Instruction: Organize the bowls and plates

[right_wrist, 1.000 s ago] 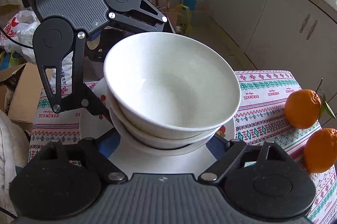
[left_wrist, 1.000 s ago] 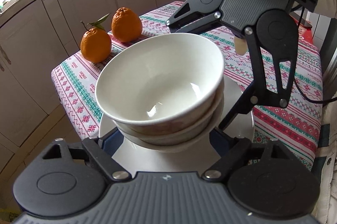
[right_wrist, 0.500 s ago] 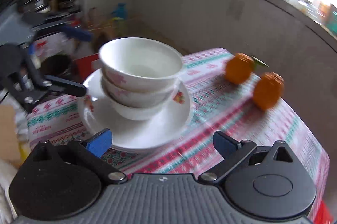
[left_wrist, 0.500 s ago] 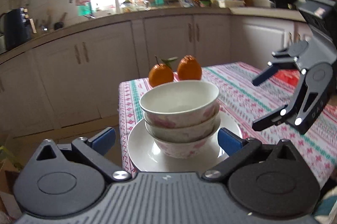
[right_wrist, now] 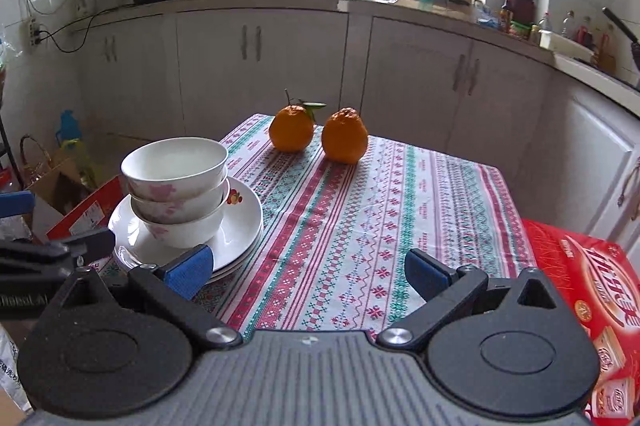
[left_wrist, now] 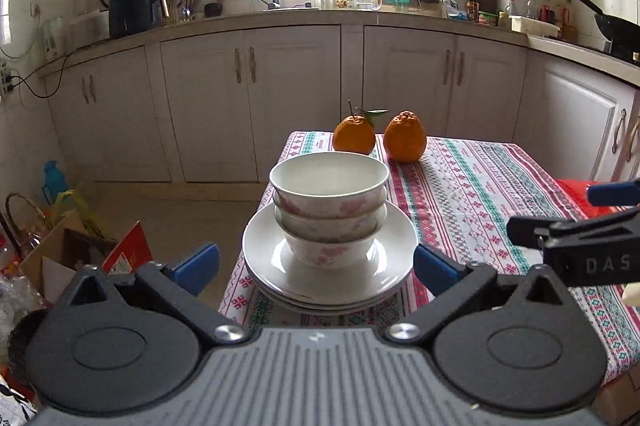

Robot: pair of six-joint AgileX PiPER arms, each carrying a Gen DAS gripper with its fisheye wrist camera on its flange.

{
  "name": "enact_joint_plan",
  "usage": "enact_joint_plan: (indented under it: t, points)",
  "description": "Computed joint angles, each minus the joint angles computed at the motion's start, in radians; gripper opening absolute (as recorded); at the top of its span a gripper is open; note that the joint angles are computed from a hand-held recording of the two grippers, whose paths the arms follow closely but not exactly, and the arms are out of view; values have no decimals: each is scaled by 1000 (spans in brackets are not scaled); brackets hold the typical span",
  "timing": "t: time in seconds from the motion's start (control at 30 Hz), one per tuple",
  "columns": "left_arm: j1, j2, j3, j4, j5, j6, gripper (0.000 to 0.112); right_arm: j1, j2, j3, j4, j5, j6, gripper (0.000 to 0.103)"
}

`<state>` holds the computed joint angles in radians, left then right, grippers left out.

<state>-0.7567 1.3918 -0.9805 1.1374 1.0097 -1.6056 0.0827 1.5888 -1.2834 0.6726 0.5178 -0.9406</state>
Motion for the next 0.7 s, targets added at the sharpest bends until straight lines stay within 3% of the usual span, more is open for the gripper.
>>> enact_joint_plan:
  t: [0.27,0.7]
  points:
    - [-73,-35,31,53,55,-110,102,-33,-75,81,78,-7,-79,103]
    - [-95,24,-36,9,106,-65,102,-33,-83,109,70,-45,-73,103]
